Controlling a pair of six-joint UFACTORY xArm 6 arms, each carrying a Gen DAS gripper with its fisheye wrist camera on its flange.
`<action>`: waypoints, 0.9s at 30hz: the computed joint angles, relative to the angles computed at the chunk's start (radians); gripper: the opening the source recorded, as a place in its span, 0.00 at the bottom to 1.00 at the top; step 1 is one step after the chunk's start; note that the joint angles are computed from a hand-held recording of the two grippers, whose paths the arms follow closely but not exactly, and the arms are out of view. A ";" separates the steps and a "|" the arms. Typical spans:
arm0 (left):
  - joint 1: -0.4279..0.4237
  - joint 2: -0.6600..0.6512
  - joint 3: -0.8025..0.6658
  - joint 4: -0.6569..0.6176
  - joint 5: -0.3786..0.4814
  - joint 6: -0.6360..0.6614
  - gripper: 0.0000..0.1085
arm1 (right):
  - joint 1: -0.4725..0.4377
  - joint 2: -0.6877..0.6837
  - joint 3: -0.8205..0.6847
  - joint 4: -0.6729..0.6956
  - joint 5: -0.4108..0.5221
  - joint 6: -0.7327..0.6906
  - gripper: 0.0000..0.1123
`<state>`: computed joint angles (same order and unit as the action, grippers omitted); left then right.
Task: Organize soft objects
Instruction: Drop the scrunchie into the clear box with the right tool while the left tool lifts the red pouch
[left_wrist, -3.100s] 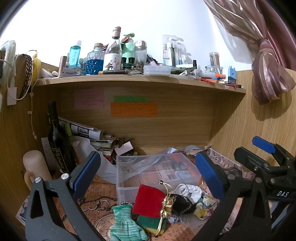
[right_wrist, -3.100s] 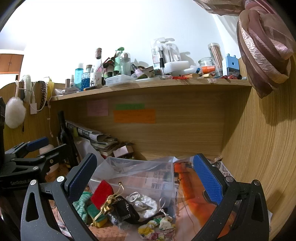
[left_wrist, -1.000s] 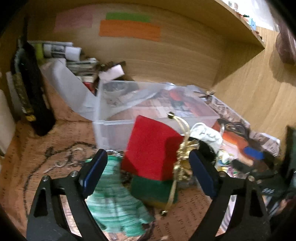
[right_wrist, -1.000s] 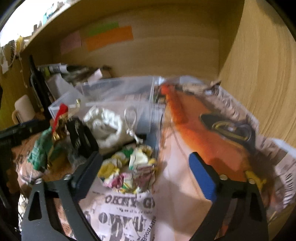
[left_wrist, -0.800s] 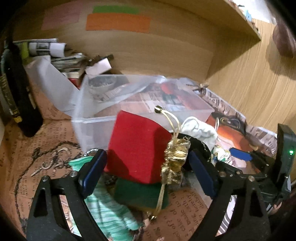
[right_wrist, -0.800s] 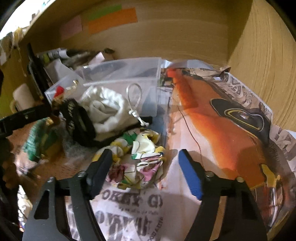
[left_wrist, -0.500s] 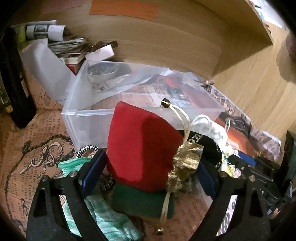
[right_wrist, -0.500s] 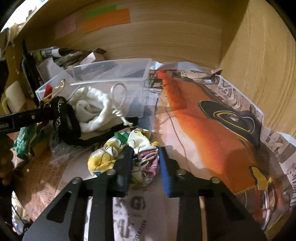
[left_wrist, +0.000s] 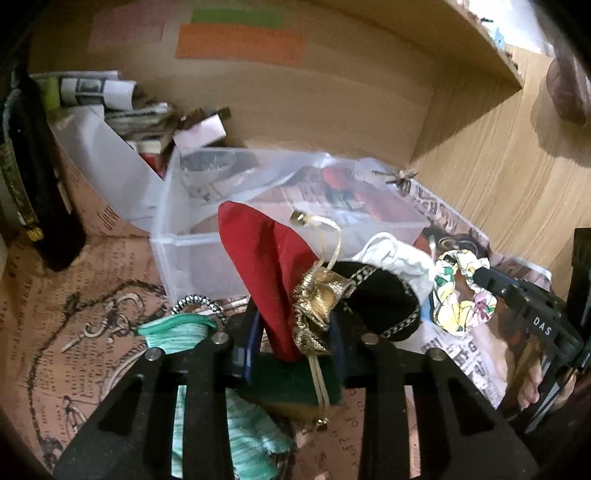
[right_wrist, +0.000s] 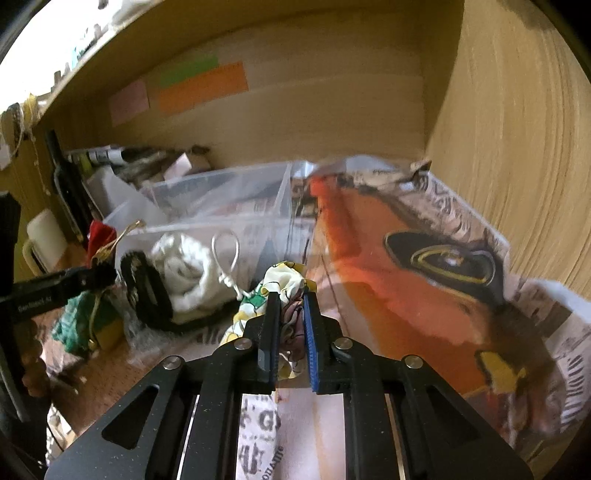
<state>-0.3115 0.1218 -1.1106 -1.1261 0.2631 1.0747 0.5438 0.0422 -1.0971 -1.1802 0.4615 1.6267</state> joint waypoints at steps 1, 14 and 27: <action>0.000 -0.010 0.004 -0.011 -0.005 0.008 0.29 | -0.001 -0.005 -0.003 -0.014 0.000 0.012 0.10; 0.010 -0.026 -0.088 -0.014 -0.060 0.006 0.30 | -0.024 0.063 -0.211 -0.219 -0.028 0.085 0.10; 0.061 0.189 -0.336 0.508 -0.024 -0.462 0.30 | -0.045 0.405 -0.596 0.224 -0.074 -0.435 0.10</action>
<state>-0.2510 0.3104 -1.4466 -0.6180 0.2394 0.6125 0.4984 0.4473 -1.6928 -0.9559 0.3872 1.1919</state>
